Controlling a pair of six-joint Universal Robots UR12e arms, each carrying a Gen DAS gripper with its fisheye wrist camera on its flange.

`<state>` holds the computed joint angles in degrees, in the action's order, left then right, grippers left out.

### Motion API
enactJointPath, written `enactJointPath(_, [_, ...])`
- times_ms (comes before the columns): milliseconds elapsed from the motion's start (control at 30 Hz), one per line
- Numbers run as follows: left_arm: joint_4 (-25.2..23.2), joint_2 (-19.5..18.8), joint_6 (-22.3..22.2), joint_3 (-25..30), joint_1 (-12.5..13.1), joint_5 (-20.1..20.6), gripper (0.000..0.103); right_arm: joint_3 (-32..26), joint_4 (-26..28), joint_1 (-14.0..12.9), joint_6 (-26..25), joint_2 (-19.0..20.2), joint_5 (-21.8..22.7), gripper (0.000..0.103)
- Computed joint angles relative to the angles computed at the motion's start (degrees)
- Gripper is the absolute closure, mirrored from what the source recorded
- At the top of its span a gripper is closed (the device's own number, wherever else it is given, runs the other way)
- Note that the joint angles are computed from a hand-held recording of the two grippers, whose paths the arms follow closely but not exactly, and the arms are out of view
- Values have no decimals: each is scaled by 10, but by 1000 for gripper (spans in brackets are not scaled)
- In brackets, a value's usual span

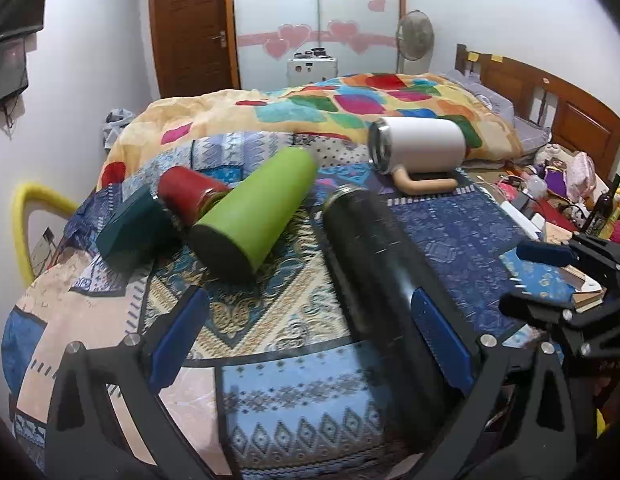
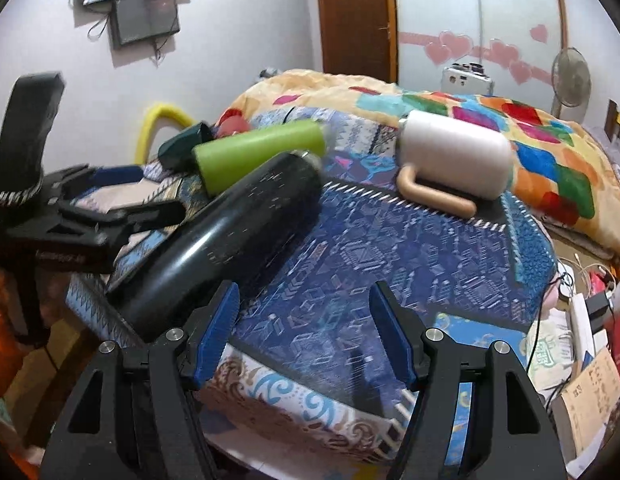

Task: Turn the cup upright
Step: 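Close the left gripper on the black thermos body near the right gripper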

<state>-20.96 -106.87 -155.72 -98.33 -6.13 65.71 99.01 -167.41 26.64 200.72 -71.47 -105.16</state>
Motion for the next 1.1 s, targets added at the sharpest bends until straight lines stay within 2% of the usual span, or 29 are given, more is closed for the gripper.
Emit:
enactJointPath(100, [-28,-2,7,12,-7,-1,3,7,-21,0,5,-5,-23,37])
enactJointPath(233, [-118,-15,31,49,-20,10,16,14,-51,-1,3,-9,-45,33])
enactJointPath(333, [-168,-24,45,76,-29,30,18,18,-71,-4,0,-10,-50,31])
enactJointPath(500, [-229,-37,97,105,-43,69,20,21,-90,-11,-3,-9,-46,30])
enactJointPath(567, [-235,-42,104,112,-48,94,21,20,-96,-12,-6,-6,-48,30])
enactJointPath(700, [-275,-55,106,136,-51,115,27,22,-111,-14,-13,-3,-37,29])
enactJointPath(800, [-302,-60,106,149,-52,116,27,21,-118,-15,-17,2,-33,27])
enactJointPath(1100, [-320,-66,130,161,-63,122,32,27,-117,-20,-8,1,-23,27])
